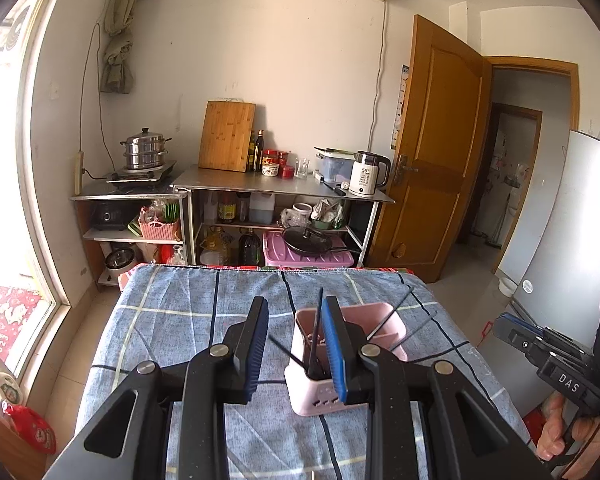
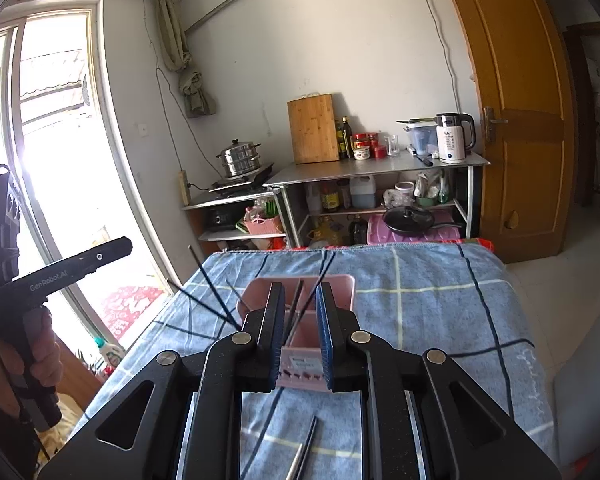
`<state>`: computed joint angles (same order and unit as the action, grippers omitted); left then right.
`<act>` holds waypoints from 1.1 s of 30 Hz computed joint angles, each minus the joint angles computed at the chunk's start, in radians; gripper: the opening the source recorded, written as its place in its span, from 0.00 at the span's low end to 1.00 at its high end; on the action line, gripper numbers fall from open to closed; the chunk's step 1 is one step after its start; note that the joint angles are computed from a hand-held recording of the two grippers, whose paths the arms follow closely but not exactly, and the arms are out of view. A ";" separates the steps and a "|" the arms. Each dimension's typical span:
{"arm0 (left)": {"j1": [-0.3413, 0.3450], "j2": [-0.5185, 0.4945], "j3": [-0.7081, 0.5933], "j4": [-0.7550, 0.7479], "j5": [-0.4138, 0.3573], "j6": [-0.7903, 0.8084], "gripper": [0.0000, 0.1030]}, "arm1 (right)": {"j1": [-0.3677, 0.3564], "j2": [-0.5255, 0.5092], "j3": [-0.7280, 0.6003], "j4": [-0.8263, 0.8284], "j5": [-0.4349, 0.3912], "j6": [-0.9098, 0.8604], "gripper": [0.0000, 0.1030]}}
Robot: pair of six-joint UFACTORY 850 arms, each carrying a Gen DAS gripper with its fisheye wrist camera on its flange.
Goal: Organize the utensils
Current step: 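Open the left tool over the basket while the right tool releases its chopstick, then lower both tools back to the remaining chopsticks on the cover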
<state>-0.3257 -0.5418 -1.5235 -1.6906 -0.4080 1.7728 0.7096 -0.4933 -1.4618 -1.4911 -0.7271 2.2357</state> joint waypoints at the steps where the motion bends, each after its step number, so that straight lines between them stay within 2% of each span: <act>1: 0.003 0.015 0.029 -0.027 -0.008 0.031 0.27 | 0.006 0.006 0.013 -0.003 0.001 0.013 0.16; 4: 0.012 0.047 0.105 -0.087 -0.033 0.094 0.27 | 0.024 0.015 0.049 0.000 0.000 0.043 0.16; 9: 0.014 0.068 0.205 -0.102 -0.051 0.143 0.27 | 0.043 0.017 0.098 0.000 0.029 0.116 0.16; 16: 0.001 0.036 0.282 -0.009 -0.022 0.094 0.27 | 0.053 -0.004 0.132 -0.001 0.104 0.176 0.16; 28: -0.030 -0.085 0.252 0.207 0.039 -0.103 0.27 | 0.010 -0.128 0.055 0.081 0.330 0.081 0.16; 30: -0.032 -0.102 0.237 0.252 0.041 -0.149 0.27 | 0.001 -0.146 0.045 0.082 0.363 0.077 0.23; 33: -0.031 -0.121 0.220 0.294 0.039 -0.195 0.27 | -0.012 -0.173 0.024 0.122 0.395 0.040 0.25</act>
